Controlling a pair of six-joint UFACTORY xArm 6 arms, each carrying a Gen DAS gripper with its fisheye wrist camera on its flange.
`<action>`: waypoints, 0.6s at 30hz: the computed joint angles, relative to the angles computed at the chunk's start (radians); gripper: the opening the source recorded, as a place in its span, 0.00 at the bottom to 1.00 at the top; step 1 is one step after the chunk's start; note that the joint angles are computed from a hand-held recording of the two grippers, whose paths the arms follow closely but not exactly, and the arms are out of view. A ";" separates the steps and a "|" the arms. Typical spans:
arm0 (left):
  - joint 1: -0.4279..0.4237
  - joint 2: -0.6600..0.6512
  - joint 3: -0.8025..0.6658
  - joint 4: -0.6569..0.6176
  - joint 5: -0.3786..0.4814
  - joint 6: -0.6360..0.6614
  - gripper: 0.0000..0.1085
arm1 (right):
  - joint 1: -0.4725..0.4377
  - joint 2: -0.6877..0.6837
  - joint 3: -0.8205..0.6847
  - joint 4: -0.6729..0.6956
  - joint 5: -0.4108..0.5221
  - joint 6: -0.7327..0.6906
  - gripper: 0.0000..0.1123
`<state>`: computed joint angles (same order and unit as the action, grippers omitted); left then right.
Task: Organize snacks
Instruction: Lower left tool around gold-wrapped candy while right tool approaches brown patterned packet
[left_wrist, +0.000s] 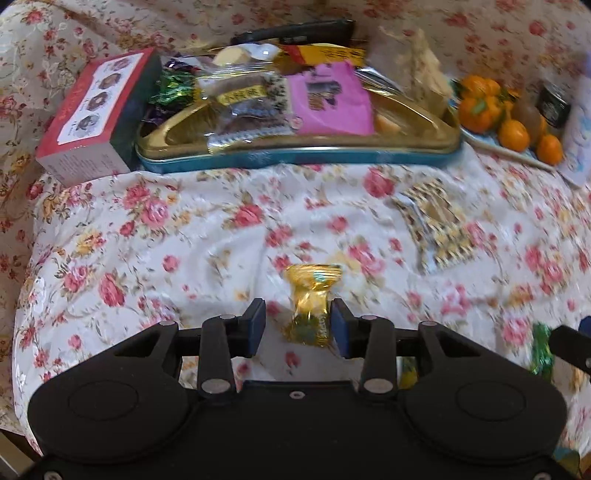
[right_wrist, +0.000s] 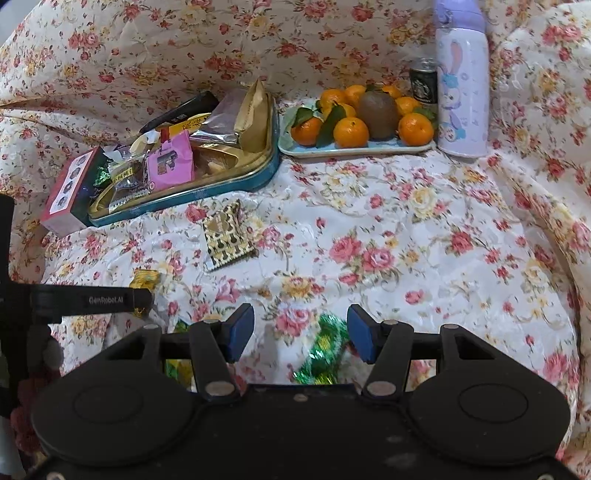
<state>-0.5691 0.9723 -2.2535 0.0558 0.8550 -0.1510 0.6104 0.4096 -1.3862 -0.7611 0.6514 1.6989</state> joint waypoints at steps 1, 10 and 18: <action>0.003 0.020 -0.032 -0.003 0.014 -0.001 0.45 | -0.004 0.009 -0.013 0.003 -0.003 -0.012 0.52; 0.014 0.116 -0.175 -0.032 0.044 0.001 0.46 | -0.044 0.141 -0.188 0.048 -0.021 -0.153 0.52; 0.004 0.135 -0.195 -0.013 0.041 -0.005 0.53 | -0.083 0.282 -0.363 0.115 -0.053 -0.221 0.53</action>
<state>-0.5651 1.1076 -2.4490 0.0431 0.8958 -0.1560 0.5271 0.6918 -1.7487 -0.6461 0.5987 1.4776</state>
